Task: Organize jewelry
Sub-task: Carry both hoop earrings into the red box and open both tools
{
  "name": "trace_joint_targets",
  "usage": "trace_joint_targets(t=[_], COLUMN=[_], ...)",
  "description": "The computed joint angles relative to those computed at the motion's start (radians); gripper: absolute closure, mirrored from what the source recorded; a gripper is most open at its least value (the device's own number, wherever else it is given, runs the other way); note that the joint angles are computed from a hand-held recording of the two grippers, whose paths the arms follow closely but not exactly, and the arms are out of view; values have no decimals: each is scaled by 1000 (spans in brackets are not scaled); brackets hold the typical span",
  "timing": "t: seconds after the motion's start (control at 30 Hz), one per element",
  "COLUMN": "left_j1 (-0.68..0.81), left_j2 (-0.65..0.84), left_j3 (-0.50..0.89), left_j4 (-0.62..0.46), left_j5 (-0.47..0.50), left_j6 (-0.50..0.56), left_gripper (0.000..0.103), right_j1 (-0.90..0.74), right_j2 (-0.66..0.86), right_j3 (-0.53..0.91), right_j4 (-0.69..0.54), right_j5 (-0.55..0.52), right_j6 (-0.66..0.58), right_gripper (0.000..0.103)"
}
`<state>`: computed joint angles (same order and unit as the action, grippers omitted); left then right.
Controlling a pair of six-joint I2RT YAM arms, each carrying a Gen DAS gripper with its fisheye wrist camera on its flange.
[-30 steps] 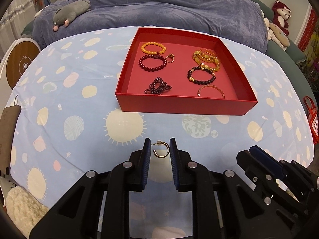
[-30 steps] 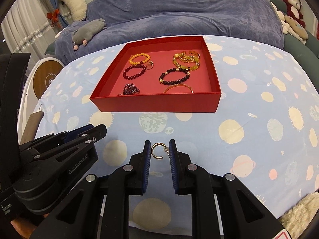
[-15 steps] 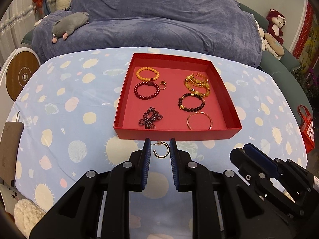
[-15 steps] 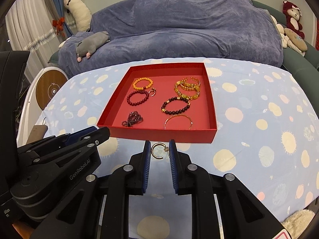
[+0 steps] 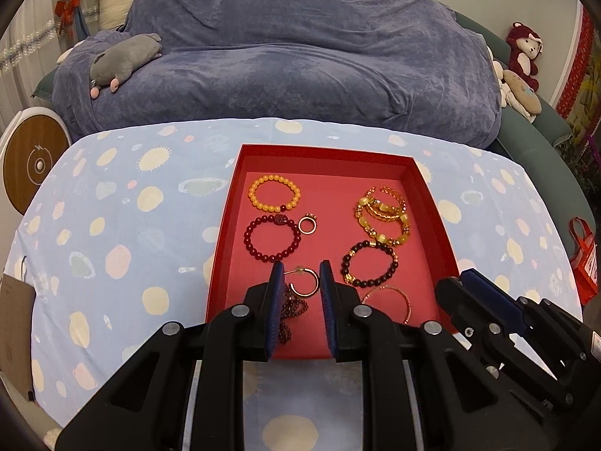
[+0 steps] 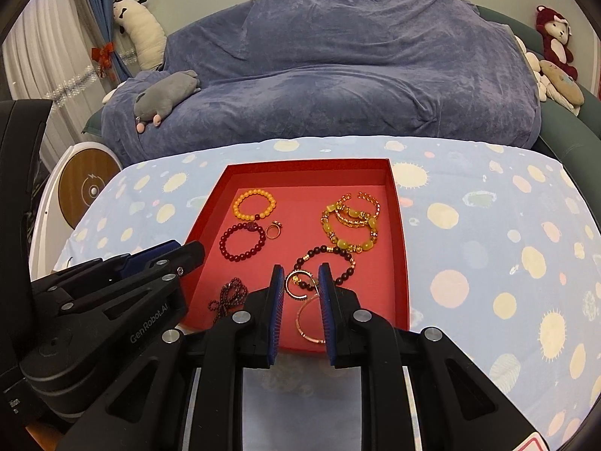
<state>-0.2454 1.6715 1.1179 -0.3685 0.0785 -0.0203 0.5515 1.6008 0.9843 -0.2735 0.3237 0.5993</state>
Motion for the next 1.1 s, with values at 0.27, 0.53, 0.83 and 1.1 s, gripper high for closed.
trace_joint_targets(t=[0.27, 0.53, 0.83, 1.1], left_j1=[-2, -2, -10, -17], left_j2=[188, 307, 372, 375], left_j3=[137, 215, 252, 248], left_j4=[2, 2, -3, -2], left_j5=[-10, -18, -34, -51], left_j6=[-4, -6, -5, -19], left_gripper=[84, 84, 84, 81], right_j1=[-77, -117, -137, -147], right_j2=[140, 247, 309, 316], right_j3=[78, 126, 145, 146], right_j4=[41, 72, 85, 80], right_j5=[-56, -94, -113, -145], right_j6=[-51, -72, -78, -69], right_gripper=[85, 85, 85, 85])
